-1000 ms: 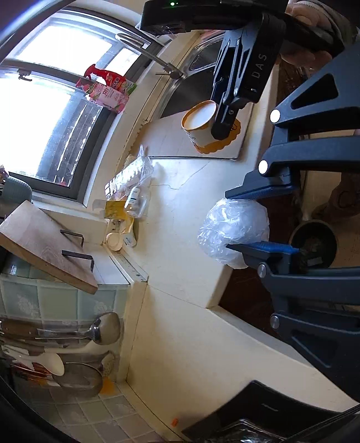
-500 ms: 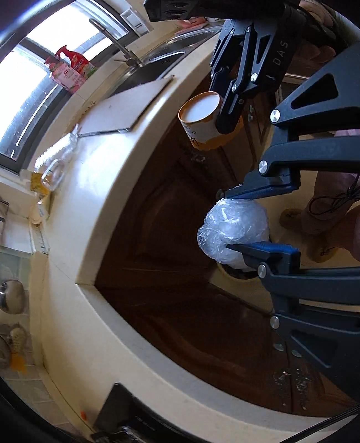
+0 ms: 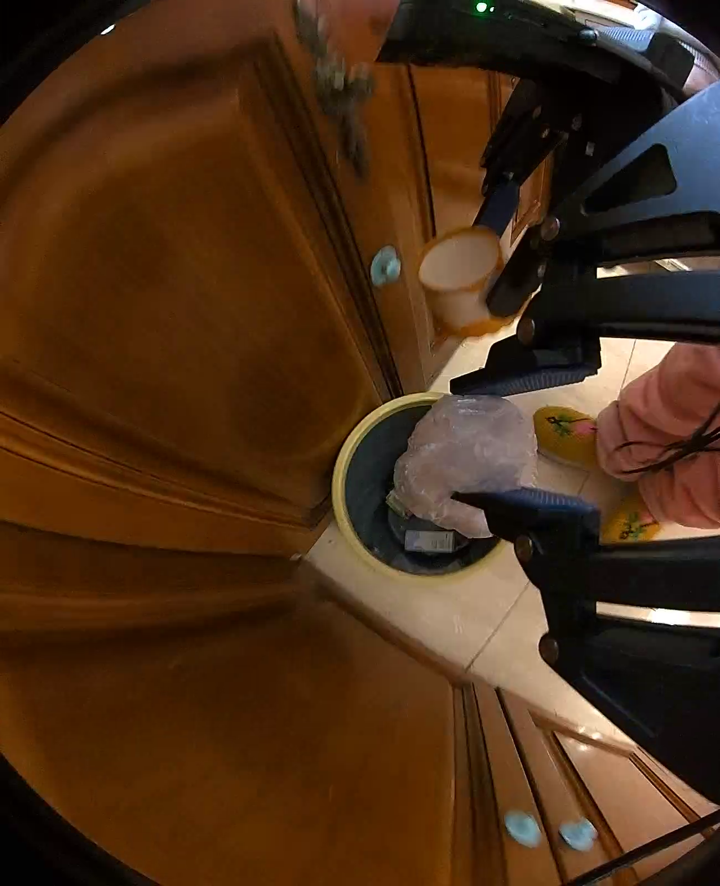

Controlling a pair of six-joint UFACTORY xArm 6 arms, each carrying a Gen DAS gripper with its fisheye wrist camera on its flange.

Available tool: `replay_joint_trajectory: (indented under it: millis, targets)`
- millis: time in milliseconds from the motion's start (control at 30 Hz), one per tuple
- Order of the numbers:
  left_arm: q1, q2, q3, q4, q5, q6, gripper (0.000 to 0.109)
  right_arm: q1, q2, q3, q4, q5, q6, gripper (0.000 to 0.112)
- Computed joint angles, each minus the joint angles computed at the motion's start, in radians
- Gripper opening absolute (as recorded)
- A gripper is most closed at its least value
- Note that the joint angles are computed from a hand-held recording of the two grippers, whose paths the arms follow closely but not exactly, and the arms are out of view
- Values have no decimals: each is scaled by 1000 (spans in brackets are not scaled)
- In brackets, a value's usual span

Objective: Collect trash
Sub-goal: 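Open both tools to drop the cup and plastic bag into the bin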

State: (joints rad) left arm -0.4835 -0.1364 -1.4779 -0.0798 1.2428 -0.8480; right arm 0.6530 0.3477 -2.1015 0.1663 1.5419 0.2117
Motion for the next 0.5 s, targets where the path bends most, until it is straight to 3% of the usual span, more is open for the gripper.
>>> replay_joint_trajectory:
  millis: [100, 233, 500]
  targets:
    - [2, 0, 105, 16, -91, 17, 42, 8, -3, 128, -15, -129, -36, 50]
    - [0, 21, 188, 44, -153, 14, 70, -4, 23, 227, 3, -226, -68, 53]
    - [6, 45, 285, 23, -201, -11, 73, -15, -7, 390, 32, -328, -92, 59]
